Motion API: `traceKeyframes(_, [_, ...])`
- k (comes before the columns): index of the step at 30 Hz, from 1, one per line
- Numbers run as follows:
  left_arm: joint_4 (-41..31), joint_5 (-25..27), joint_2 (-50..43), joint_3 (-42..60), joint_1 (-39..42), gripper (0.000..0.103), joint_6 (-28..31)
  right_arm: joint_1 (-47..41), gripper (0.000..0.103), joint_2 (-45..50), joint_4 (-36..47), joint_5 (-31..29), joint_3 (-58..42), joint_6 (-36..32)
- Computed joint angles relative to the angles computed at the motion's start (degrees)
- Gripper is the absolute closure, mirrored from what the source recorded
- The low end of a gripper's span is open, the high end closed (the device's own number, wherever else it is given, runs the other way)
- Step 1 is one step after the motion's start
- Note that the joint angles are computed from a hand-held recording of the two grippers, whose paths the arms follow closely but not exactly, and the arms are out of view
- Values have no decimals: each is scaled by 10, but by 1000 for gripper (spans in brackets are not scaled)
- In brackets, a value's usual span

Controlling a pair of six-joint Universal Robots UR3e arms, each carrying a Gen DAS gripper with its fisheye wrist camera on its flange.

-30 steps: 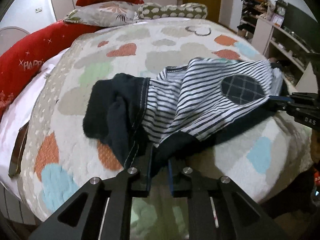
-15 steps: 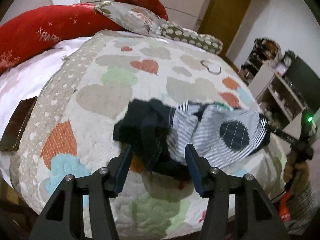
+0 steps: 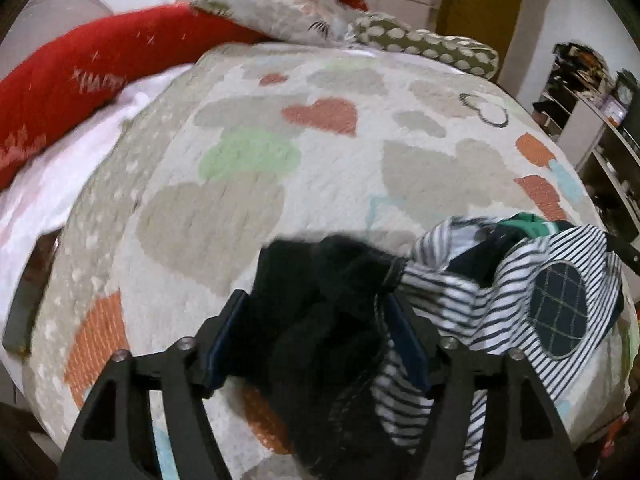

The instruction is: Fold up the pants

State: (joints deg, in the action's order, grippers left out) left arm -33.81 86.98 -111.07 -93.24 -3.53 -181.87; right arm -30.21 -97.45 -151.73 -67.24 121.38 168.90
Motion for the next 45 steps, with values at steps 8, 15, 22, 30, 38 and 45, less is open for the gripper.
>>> traceKeyframes(8, [24,-49,68,-57,46,34,-48,15,98,24,24,-18,-26,14])
traceKeyframes(15, [22,-73,85,-48,72,34,-83,-82,98,-70,49,10,30,2])
traceKeyframes(22, [-8,19,12,44,-12,34,-51,-139,97,-80,88,36,62,-15])
traceKeyframes(30, [2,91,-86,80,-20,25,-79,-257,47,-158,159,143,100,-33])
traceKeyframes(38, [35,-20,32,-36,40,24,-134,-251,31,-122,201,220,91,-45])
traceKeyframes(45, [96,-47,190,-188,67,24,-184,-145,81,-36,130,163,76,-17])
